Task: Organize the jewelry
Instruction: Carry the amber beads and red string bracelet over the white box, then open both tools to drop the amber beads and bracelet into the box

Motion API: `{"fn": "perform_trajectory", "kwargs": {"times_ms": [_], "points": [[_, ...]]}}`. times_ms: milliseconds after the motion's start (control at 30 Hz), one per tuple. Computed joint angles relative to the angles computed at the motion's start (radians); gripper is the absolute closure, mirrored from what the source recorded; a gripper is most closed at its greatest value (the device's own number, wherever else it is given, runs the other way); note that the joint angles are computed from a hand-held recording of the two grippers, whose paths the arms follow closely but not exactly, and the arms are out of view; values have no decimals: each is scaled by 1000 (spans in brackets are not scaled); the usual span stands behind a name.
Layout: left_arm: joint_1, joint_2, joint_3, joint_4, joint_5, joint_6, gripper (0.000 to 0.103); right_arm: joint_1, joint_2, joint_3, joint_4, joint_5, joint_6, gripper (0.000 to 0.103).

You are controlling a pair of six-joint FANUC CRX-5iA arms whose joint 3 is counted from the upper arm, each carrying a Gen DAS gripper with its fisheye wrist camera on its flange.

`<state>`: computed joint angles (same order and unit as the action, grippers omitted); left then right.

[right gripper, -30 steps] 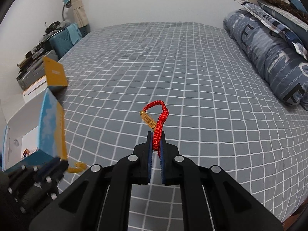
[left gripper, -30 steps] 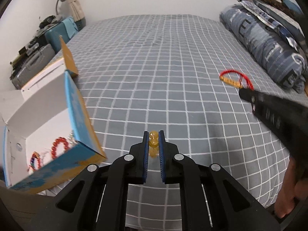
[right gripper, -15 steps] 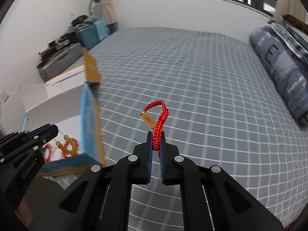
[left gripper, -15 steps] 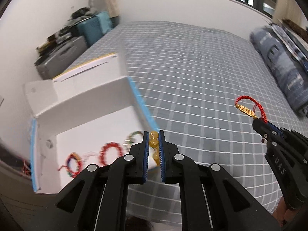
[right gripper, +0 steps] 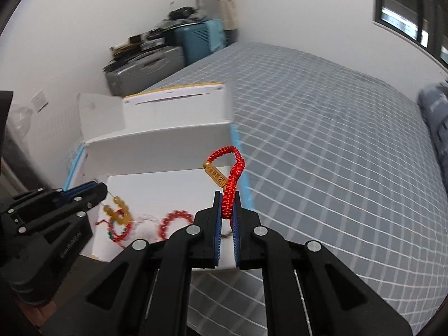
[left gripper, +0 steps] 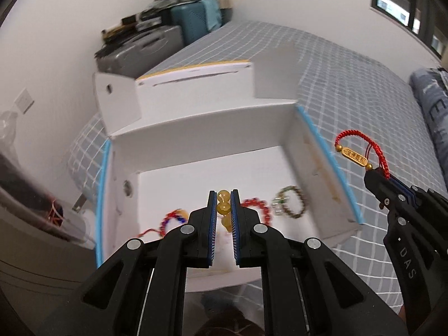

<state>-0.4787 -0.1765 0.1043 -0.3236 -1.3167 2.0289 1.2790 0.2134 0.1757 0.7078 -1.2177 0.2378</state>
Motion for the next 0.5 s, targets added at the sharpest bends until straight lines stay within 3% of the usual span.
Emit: {"fn": "perform_trajectory", "kwargs": {"times_ms": [200,500], "points": [[120,-1,-63,62,12,-51,94,-27,131,151,-80,-1,114,97],[230,81,-83,134,13,-100,94,-101,320,403,-281,-117,299,97]]}}
